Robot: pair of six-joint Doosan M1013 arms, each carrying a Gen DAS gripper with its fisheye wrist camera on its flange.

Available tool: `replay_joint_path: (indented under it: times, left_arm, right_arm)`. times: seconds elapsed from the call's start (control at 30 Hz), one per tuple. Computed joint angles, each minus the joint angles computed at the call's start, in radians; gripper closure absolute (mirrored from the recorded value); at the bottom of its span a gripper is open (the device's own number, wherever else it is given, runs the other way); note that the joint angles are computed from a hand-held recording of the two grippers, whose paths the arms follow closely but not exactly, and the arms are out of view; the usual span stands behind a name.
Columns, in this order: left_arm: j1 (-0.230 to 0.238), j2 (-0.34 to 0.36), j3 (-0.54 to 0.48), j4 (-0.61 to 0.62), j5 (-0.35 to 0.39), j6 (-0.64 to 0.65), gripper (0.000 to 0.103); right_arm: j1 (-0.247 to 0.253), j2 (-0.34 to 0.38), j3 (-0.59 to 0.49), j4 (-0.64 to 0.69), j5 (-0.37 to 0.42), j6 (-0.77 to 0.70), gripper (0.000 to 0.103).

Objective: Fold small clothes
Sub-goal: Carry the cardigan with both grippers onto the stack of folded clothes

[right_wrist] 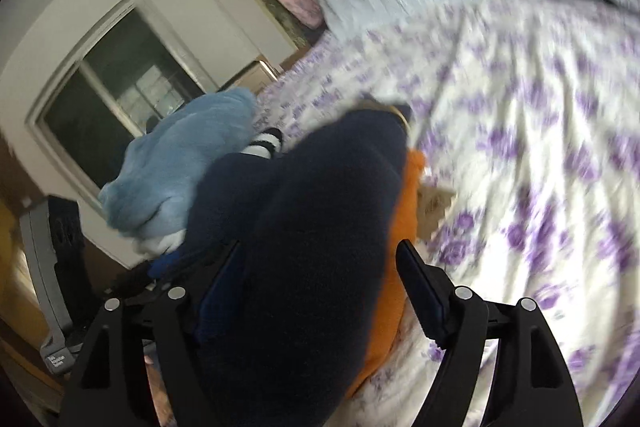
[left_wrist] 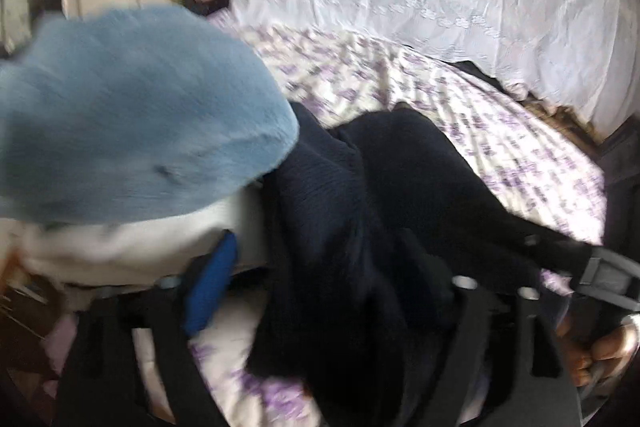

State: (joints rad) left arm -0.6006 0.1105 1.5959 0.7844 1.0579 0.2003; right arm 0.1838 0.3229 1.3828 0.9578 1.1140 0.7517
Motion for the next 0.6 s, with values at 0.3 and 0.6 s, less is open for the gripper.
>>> replay_joint_path:
  times: [0.3,0.6]
  left_arm:
    - [-0.119,-0.037,0.006,0.126,0.218,-0.076,0.006]
    - [-0.186,-0.039,-0.004,0.195,0.287,-0.070,0.005]
  right_arm:
    - [-0.008,-0.185,0.186,-0.002,-0.247,-0.154,0.004]
    - [-0.008,-0.267,0.264,-0.029,-0.352,-0.186,0.004]
